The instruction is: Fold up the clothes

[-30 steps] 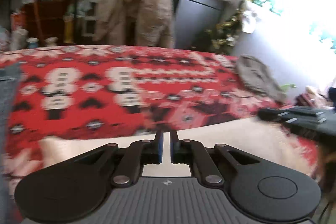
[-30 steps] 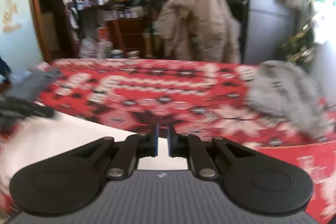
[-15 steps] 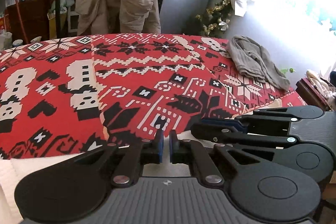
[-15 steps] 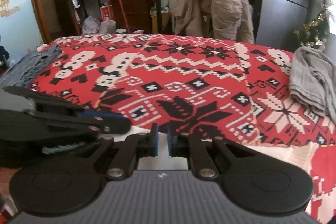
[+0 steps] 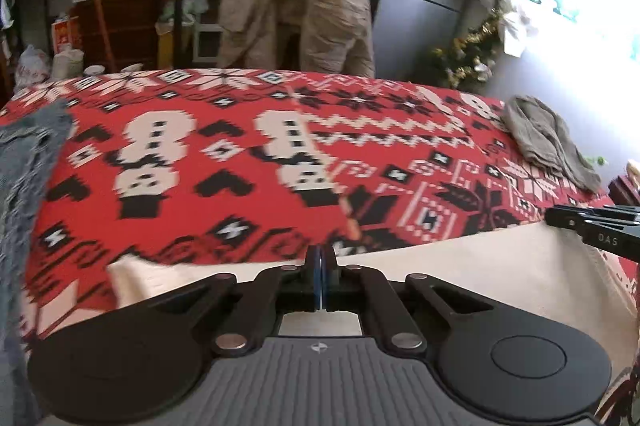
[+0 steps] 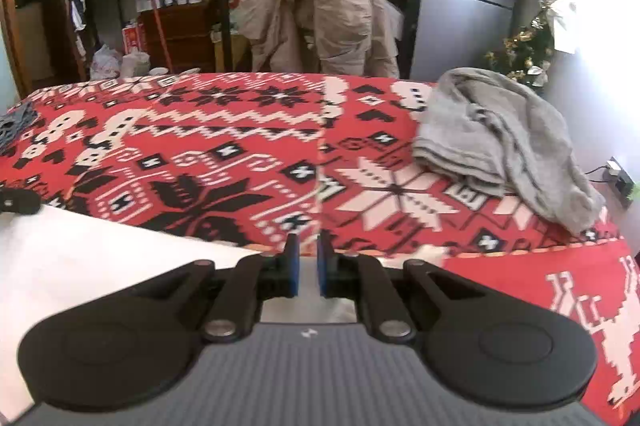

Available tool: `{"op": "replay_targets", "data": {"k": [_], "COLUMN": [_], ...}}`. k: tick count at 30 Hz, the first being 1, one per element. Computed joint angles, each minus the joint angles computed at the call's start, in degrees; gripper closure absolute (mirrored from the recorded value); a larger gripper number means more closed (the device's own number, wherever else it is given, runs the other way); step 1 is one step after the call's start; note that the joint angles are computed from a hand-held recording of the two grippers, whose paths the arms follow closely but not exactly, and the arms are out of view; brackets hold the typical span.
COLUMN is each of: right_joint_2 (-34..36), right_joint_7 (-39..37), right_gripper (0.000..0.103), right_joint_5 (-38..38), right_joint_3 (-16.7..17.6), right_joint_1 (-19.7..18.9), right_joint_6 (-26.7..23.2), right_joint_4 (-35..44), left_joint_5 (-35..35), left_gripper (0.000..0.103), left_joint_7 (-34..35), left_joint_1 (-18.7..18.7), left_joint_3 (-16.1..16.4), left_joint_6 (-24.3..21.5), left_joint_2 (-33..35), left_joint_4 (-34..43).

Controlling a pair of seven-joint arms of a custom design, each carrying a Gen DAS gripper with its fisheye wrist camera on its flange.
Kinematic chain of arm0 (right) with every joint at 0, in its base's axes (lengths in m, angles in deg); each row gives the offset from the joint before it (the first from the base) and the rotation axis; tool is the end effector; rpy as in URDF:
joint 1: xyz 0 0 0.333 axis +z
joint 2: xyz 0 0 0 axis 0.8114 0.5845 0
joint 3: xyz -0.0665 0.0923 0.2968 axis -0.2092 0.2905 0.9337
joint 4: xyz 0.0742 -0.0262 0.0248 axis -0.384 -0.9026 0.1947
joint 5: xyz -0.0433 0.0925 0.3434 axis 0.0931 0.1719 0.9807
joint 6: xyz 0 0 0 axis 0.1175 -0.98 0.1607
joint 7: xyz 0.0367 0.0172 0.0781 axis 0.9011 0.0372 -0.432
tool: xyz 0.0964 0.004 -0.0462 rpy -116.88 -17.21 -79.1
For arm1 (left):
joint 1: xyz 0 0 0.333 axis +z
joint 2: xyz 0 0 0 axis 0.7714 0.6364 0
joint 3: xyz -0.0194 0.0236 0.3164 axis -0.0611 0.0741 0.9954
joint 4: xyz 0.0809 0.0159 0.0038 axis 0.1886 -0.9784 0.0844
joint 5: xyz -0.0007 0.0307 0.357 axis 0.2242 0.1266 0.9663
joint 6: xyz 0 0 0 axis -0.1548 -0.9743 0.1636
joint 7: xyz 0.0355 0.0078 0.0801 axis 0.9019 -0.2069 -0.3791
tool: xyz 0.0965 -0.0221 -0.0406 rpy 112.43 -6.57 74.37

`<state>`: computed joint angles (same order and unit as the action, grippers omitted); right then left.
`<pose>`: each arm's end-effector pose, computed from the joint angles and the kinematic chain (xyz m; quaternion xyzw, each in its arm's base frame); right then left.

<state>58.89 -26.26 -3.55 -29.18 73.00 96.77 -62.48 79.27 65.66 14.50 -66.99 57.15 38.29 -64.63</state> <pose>0.6989 0.2455 0.4225 -0.7969 0.4326 -0.2144 0.3632 0.5536 -0.4559 0.4274 -0.7473 0.5163 -0.3131 0.2775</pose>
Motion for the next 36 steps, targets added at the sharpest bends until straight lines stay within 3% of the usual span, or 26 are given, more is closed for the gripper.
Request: {"op": "replay_targets", "data": {"k": [3, 7, 10, 15, 19, 23, 26, 31, 36], "right_joint_2": [0.10, 0.30, 0.23, 0.20, -1.09, -5.57, -10.31, -17.97, -24.56], "right_joint_7": [1.23, 1.79, 2.88, 3.60, 3.19, -9.65, -21.33, -32.62, -39.20], "right_gripper": [0.095, 0.094, 0.094, 0.094, 0.094, 0.093, 0.093, 0.092, 0.092], "right_joint_5": [-1.32, 0.36, -0.20, -0.01, 0.16, 8.99, 15.78, 25.26, 32.22], "right_joint_3": [-2.29, -0.60, -1.64, -1.28, -0.78, 11.00, 16.60, 19.00, 17.55], "right_joint_1": [1.10, -1.11, -0.43, -1.41, -1.66, -10.25, -14.79, -17.26, -16.60], "right_joint_6": [1.50, -0.30, 0.23, -0.23, 1.07, 0.73, -1.42, -5.53, -7.59], "right_joint_4": [-0.32, 0.74, 0.43, 0.47, -0.98, -5.86, -11.64, -21.45, -30.64], "left_joint_5": [1.82, 3.50, 3.14, 2.97, 5.70, 9.46, 11.44, 9.79, 4.59], "left_gripper": [0.100, 0.100, 0.100, 0.100, 0.096, 0.096, 0.096, 0.096, 0.096], "left_joint_7": [-2.26, -3.86, -2.93, -6.49, -11.50, -14.32, -13.30, -8.54, -1.71], "left_joint_1": [-0.32, 0.39, 0.26, 1.79, 2.51, 3.17, 3.21, 0.61, -4.67], "left_joint_3": [0.46, -0.34, -1.08, -2.11, -3.20, -4.55, -5.65, -6.38, -5.94], "left_joint_6": [-1.02, -2.33, -7.53, -10.85, -9.39, -5.60, 0.79, 7.60, 3.22], "left_joint_2": [-2.63, -4.84, -5.30, -8.32, -11.21, -13.12, -12.08, -7.22, -4.32], "left_joint_4": [-3.93, -7.07, -7.03, -11.18, -14.20, -15.63, -13.95, -9.03, -6.34]}}
